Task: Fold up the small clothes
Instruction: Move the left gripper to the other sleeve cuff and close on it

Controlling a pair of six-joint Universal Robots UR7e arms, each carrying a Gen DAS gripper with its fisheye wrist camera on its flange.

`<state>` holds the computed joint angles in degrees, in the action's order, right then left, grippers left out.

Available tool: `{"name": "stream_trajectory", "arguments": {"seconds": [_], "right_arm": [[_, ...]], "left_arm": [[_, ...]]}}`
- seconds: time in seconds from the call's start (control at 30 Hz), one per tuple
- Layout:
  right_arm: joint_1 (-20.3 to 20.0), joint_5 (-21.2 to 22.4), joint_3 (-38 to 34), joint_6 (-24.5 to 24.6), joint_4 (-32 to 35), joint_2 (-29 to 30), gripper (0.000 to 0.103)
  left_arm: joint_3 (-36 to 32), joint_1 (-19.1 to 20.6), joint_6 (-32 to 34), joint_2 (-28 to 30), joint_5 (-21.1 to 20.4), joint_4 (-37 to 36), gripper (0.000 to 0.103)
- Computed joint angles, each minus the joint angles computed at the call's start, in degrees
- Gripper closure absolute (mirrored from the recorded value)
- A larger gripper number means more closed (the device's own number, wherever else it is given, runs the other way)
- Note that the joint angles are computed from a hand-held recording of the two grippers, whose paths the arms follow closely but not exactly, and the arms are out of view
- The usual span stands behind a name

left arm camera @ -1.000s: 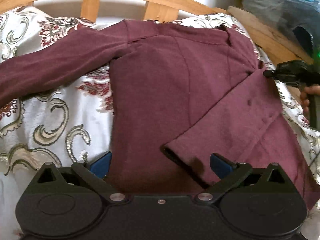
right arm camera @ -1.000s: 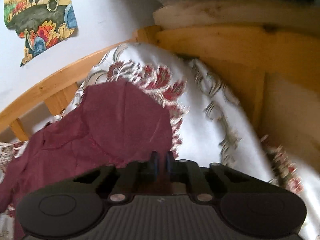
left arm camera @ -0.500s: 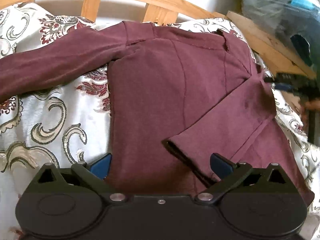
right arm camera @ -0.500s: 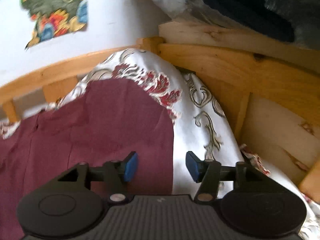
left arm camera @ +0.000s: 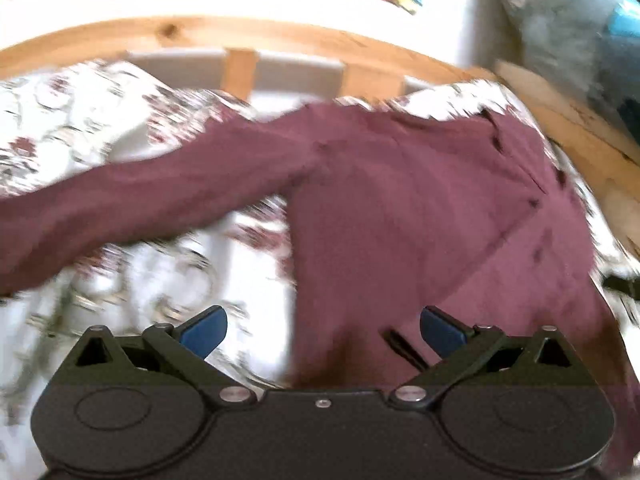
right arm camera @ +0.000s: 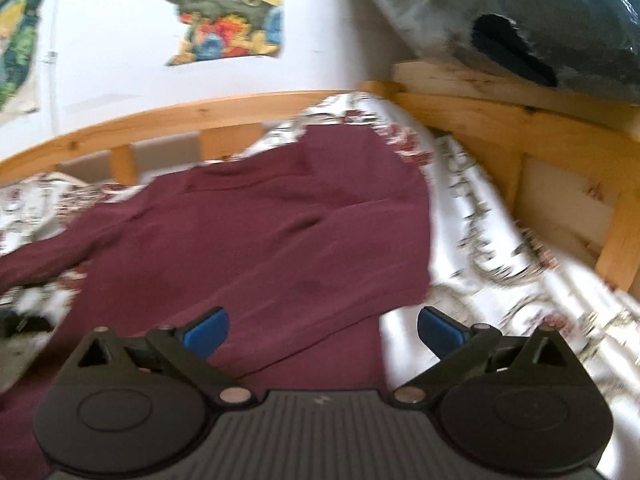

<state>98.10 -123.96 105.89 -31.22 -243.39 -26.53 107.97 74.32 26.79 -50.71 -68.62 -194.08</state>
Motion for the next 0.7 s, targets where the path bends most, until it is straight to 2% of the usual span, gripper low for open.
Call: {"name": "stream_trajectory", "arguments": {"seconds": [0.1,0.2,0.3,0.33,0.47,0.63,0.7], "right_arm": [[1.9,0.8,0.7,1.9,-0.1,1.7,0.0],[3.8,1.2,0.4,1.8,0.0,3.7,0.0],[5.5,1.9,-0.5,-1.0,-0.5,5.7,0.0],[6.0,2.1,-0.8,-2.2,-0.6,6.1,0.0],[8.0,3.1,-2.2,-6.8,-0.4,7.8,0.0],[8.9,4.7,-2.3,-8.8,-0.1,8.6,0.0],[9.0,5.0,-2.2,-8.6,-0.2,8.8,0.0]], "left_arm": [[0.1,-1.1,0.1,-0.5,5.6,-4.7,0.001],[-0.2,-1.9,0.7,-1.2,11.3,-9.9,0.001],[-1.2,-2.3,3.8,-3.2,14.1,-14.4,0.001],[-1.7,-2.1,5.5,-4.2,13.8,-14.6,0.001],[-5.9,-0.8,15.3,-8.4,13.5,-8.5,0.001],[-12.7,1.8,22.5,-13.1,14.9,16.3,0.001],[-14.3,2.7,23.9,-13.7,16.8,22.4,0.002]]}}
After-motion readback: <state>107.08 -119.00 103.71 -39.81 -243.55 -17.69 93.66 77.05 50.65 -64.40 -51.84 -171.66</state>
